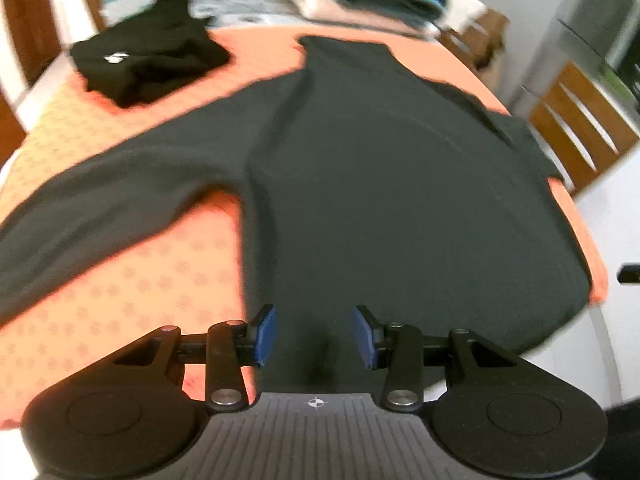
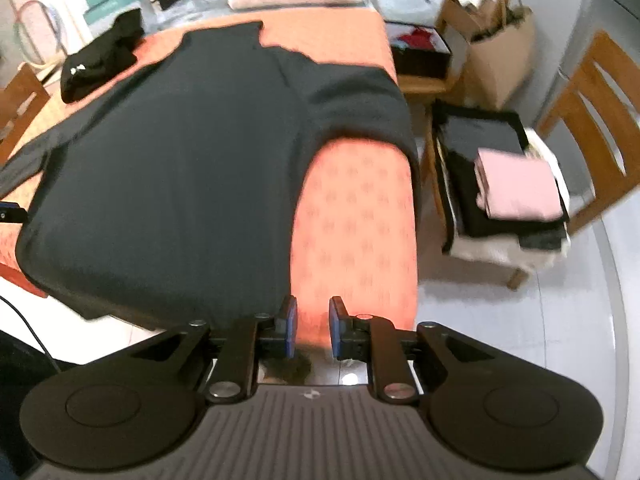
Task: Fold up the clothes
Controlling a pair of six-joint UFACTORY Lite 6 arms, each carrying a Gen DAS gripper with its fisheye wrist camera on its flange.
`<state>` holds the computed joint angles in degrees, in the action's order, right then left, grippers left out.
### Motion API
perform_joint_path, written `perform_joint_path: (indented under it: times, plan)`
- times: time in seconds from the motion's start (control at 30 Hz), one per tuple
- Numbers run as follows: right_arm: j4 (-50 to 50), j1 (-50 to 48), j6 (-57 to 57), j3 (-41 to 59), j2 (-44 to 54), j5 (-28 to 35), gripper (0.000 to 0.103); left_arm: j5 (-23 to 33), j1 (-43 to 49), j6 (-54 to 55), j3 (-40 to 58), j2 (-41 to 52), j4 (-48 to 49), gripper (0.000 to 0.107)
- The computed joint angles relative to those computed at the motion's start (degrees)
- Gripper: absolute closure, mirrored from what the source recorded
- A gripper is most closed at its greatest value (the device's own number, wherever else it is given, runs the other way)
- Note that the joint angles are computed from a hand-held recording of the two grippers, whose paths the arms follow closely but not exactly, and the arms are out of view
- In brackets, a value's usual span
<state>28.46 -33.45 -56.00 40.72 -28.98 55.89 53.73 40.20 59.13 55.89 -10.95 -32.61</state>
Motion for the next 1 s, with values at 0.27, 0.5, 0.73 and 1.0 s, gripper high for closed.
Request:
perform_joint_path:
  times: [0.27, 0.5, 0.73, 1.0]
  plan:
    - [2.63, 9.73, -0.04, 15.27, 17.78, -3.57, 0.083, -9.28, -2.77, -12.14, 9.75, 8.51, 3.73, 0.062]
    - [4.96, 13.23, -2.50, 28.45, 31.60, -2.99, 0.080, -12.76, -6.82, -21.34, 23.55, 19.42, 10.72, 0.062]
    - [5.02, 15.74, -0.59, 31.81, 34.58, -1.89, 0.077, -11.04, -8.36, -19.50, 36.47, 29.11, 12.35, 0.062]
    - [2.53, 24.66, 11.88, 22.86, 26.49, -6.78, 0.073, -4.82, -7.55, -13.10, 58.80, 47.60, 11.35, 0.062]
